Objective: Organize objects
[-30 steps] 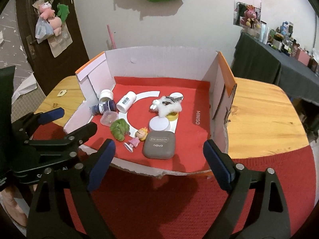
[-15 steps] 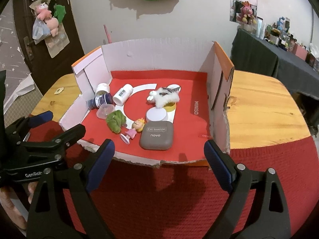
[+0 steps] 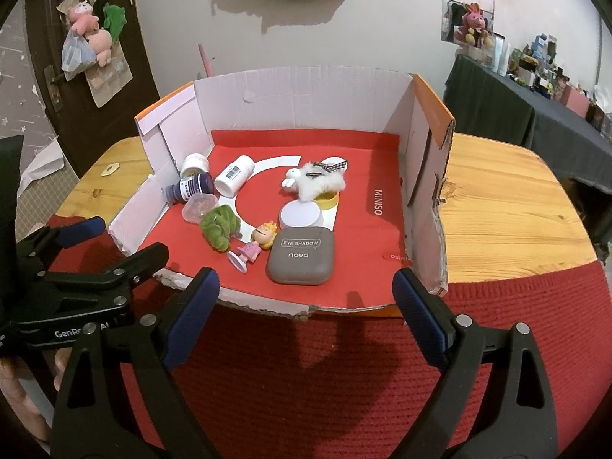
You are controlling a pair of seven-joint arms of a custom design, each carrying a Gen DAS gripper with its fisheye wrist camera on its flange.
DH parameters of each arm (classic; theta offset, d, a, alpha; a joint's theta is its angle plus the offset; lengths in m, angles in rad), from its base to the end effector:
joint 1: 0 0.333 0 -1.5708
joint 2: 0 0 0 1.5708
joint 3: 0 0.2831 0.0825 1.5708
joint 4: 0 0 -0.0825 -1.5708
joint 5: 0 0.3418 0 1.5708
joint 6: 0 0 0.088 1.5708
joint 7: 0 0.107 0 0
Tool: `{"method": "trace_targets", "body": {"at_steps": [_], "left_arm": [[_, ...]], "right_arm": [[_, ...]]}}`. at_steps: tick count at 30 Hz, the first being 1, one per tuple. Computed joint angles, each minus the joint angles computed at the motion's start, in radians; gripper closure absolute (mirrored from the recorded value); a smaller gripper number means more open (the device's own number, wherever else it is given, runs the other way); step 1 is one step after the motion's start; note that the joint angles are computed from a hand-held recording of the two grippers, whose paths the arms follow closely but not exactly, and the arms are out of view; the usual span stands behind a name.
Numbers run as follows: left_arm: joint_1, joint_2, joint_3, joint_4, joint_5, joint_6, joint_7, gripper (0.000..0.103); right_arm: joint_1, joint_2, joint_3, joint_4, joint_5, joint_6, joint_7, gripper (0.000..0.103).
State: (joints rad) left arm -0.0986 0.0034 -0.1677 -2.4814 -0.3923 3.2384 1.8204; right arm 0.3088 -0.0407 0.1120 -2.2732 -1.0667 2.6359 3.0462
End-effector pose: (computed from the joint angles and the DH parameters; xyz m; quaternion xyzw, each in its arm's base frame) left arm 0.4816 -0.0925 0.3731 -0.6210 0.6937 -0.2952 0.2144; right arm 0.4530 0.2271 0.3999 -0.5892 0.7163 -0.3001 0.2231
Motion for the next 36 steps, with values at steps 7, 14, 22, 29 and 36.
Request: {"method": "trace_targets", "body": {"at_steps": [7, 14, 22, 29, 36], "left_arm": [[0.002, 0.007, -0.020, 0.019, -0.142, -0.018, 0.122, 0.000], [0.002, 0.012, -0.031, 0.032, -0.223, -0.025, 0.197, 0.000], [0.000, 0.011, -0.037, 0.037, -0.276, -0.029, 0.239, 0.000], [-0.035, -0.011, -0.030, 0.039, -0.466, -0.038, 0.400, 0.000], [-0.127, -0.071, 0.038, -0.015, -0.563, -0.049, 0.487, 0.000]], "right_arm": [[-0.004, -0.002, -0.002, -0.003, -0.003, 0.011, 0.005, 0.008], [-0.004, -0.001, -0.002, -0.003, -0.003, 0.011, 0.005, 0.008], [-0.005, -0.002, -0.003, -0.004, -0.004, 0.016, 0.008, 0.008], [-0.004, -0.036, 0.015, -0.029, -0.035, 0.012, 0.040, 0.008], [0.006, -0.080, 0.042, -0.080, -0.032, -0.012, 0.059, 0.008]]}}
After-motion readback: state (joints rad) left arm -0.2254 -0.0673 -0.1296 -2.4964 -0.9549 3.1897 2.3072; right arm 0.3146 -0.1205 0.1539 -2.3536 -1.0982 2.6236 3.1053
